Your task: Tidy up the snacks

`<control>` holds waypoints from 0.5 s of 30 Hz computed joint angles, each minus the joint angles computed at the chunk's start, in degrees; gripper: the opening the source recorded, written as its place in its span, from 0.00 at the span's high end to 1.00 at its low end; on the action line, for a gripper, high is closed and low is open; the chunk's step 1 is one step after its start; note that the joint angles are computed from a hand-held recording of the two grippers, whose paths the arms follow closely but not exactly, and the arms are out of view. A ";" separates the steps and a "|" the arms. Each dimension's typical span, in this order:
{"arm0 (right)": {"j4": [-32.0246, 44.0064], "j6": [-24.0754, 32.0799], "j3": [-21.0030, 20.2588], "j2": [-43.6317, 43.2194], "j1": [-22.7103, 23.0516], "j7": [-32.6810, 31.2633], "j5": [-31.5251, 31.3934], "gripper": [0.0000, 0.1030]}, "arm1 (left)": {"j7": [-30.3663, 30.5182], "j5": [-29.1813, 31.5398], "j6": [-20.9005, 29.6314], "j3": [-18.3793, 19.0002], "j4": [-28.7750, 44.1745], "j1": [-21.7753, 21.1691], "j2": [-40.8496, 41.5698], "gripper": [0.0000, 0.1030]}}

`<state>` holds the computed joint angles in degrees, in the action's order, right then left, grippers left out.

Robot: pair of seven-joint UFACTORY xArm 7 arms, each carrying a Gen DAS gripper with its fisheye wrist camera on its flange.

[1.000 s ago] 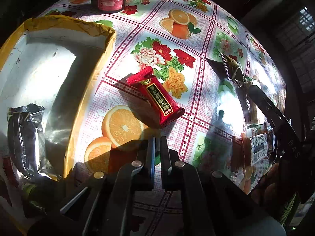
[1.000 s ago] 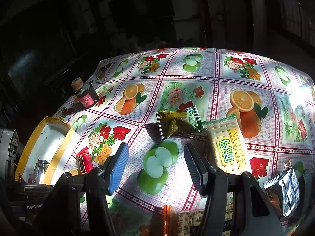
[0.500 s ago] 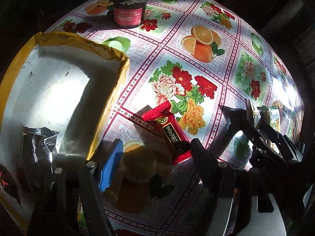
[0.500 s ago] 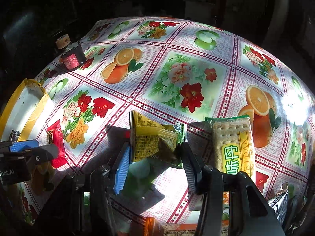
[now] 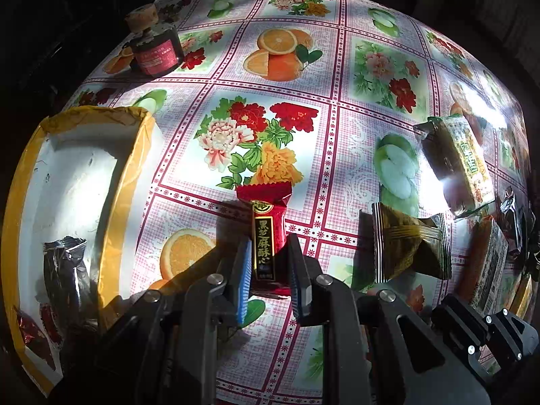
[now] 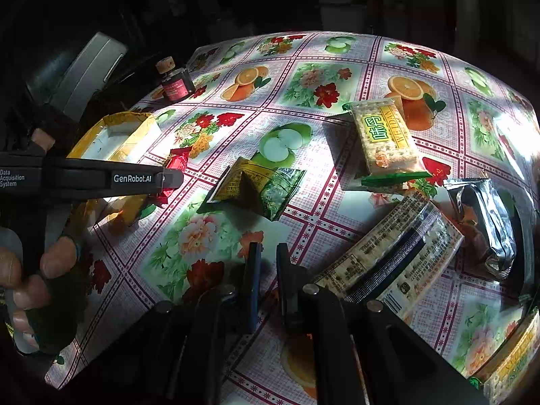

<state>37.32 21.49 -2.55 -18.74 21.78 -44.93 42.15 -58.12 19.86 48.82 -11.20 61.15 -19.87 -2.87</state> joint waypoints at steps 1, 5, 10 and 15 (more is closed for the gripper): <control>-0.07 -0.25 -0.67 -0.69 0.72 -1.55 1.37 0.78 | 0.81 -0.86 -0.83 -0.09 -1.79 -0.24 -1.55 0.80; 4.16 1.30 -2.64 0.93 4.14 -13.27 5.88 0.52 | 4.13 -4.51 -2.94 -1.04 -9.23 -1.00 -8.58 0.80; 11.75 1.29 4.07 9.39 -0.61 -12.85 -7.97 0.40 | 8.61 -11.02 -4.49 -1.62 -15.38 -1.85 -15.53 0.80; 13.88 6.66 6.17 12.08 -3.45 -12.53 -9.86 0.46 | 11.39 -16.33 -6.12 -1.56 -20.75 -2.12 -22.28 0.80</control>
